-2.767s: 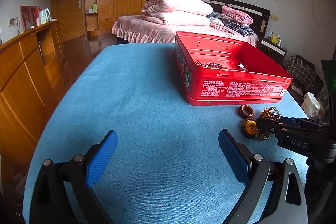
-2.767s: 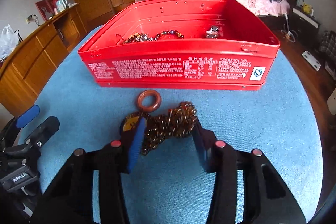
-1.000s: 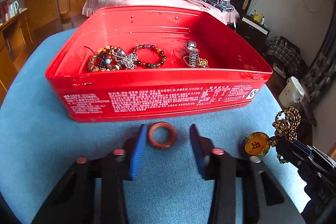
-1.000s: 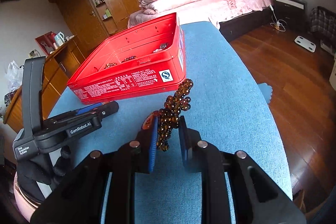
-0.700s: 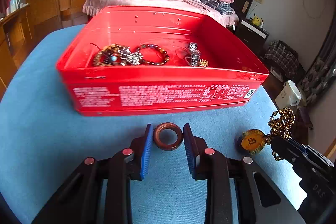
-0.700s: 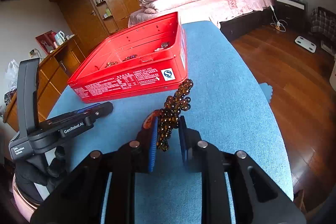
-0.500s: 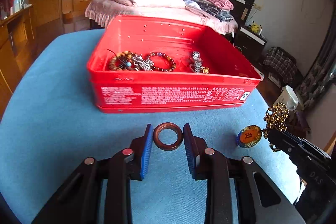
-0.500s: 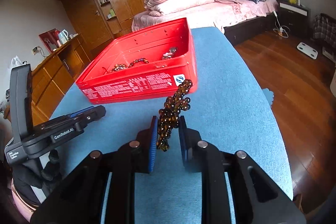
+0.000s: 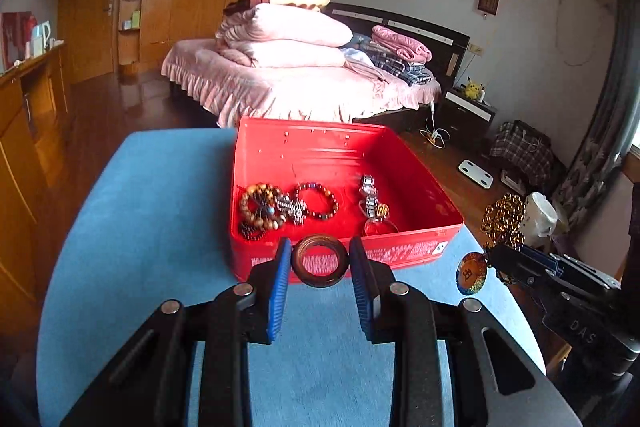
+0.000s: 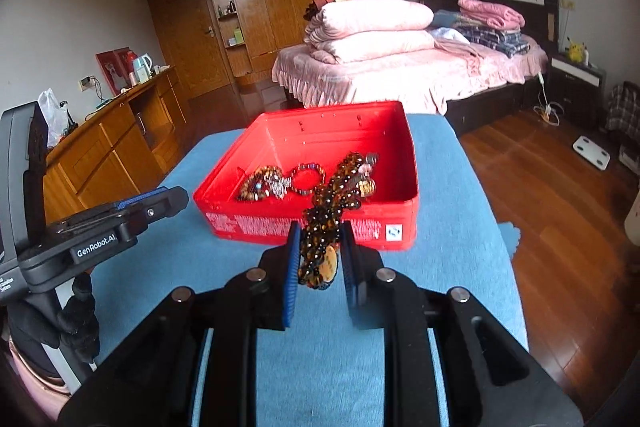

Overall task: Organize jewelry
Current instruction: 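Carry the strand and ring into the red tin and open both tools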

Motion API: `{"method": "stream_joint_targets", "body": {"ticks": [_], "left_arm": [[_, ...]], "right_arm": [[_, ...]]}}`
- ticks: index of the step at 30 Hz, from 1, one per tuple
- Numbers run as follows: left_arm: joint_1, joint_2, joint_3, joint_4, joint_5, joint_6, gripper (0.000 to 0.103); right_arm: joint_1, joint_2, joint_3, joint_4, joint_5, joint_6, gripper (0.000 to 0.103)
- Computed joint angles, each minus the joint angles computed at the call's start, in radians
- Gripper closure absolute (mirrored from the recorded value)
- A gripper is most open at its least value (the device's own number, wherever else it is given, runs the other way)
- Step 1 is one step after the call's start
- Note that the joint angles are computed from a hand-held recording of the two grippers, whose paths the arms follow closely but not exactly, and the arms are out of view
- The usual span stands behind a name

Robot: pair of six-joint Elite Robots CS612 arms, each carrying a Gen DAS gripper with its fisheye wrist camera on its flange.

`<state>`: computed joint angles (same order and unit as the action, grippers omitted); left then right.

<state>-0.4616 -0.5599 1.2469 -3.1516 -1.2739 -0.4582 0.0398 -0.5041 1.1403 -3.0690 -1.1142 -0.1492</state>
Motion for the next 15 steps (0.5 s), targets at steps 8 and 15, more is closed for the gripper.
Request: {"method": "stream_joint_targets", "body": {"ticks": [8, 15], "left_arm": [[0.025, 0.055, -0.144, 0.087, -0.004, 0.014, 0.074], [0.050, 0.134, -0.308, 0.235, -0.031, -0.011, 0.074]], "right_arm": [[0.019, 0.067, -0.182, 0.107, -0.009, 0.001, 0.085], [0.033, 0.168, -0.398, 0.263, -0.018, 0.013, 0.085]]}}
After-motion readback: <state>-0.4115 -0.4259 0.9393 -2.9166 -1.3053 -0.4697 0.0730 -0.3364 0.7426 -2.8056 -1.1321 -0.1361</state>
